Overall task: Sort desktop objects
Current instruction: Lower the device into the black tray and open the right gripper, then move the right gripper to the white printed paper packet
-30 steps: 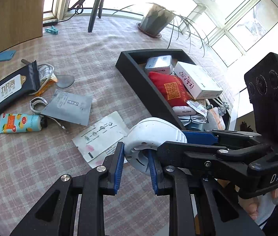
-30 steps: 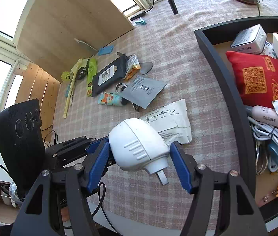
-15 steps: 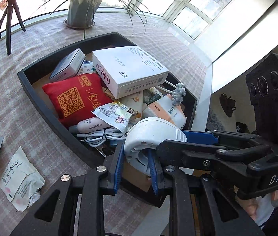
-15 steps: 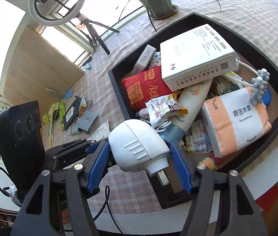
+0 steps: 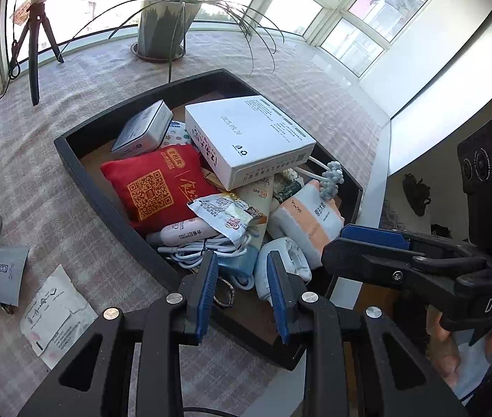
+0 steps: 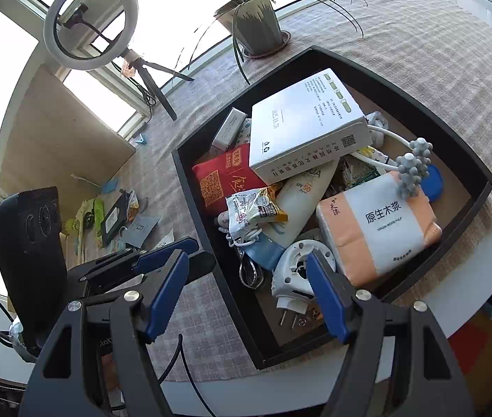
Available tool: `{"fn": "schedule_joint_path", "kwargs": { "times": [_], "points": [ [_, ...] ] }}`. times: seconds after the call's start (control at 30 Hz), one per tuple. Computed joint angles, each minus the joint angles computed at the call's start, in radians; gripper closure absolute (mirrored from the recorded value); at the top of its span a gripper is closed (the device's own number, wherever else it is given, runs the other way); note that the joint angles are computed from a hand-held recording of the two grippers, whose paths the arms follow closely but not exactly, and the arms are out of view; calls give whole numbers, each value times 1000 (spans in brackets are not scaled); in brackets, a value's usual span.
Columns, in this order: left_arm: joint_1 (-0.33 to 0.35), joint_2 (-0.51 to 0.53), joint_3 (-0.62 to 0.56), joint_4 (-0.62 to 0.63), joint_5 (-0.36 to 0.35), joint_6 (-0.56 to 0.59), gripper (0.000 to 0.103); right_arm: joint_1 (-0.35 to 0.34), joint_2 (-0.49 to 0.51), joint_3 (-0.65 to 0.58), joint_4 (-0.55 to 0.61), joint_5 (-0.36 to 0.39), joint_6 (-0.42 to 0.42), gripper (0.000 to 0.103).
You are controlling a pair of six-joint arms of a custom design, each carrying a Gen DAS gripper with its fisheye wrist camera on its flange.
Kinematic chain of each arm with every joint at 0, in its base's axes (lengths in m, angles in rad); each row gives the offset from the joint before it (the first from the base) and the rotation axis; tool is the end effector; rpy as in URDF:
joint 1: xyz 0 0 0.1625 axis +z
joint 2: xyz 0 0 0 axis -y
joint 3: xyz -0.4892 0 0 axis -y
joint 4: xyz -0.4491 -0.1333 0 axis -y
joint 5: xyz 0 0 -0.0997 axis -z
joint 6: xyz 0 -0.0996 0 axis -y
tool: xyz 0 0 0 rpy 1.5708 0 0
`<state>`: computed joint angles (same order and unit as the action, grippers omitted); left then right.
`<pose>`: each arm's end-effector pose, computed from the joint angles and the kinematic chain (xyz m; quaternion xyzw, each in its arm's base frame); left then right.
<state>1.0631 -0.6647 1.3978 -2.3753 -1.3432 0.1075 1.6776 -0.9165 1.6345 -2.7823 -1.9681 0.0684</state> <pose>-0.2650 -0.7968 0.0741 0.2968 0.9475 -0.0573 0.1042 0.1760 -0.7528 0.2216 -0.0299 -0.9514 0.2553 0.1697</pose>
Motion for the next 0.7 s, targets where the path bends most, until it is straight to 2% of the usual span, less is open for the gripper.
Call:
{"fn": "schedule_joint_path", "kwargs": {
  "times": [0.37, 0.4, 0.47, 0.7],
  "points": [
    [73, -83, 26, -10, 121, -49, 75, 56, 129, -134, 107, 17, -68, 33],
    [81, -90, 27, -10, 133, -54, 71, 61, 143, -150, 120, 17, -77, 33],
    [98, -106, 29, -14, 157, -64, 67, 72, 176, -191, 154, 13, -96, 33],
    [165, -126, -37, 52, 243, -140, 67, 106, 305, -355, 316, -1, -182, 32]
  ]
}}
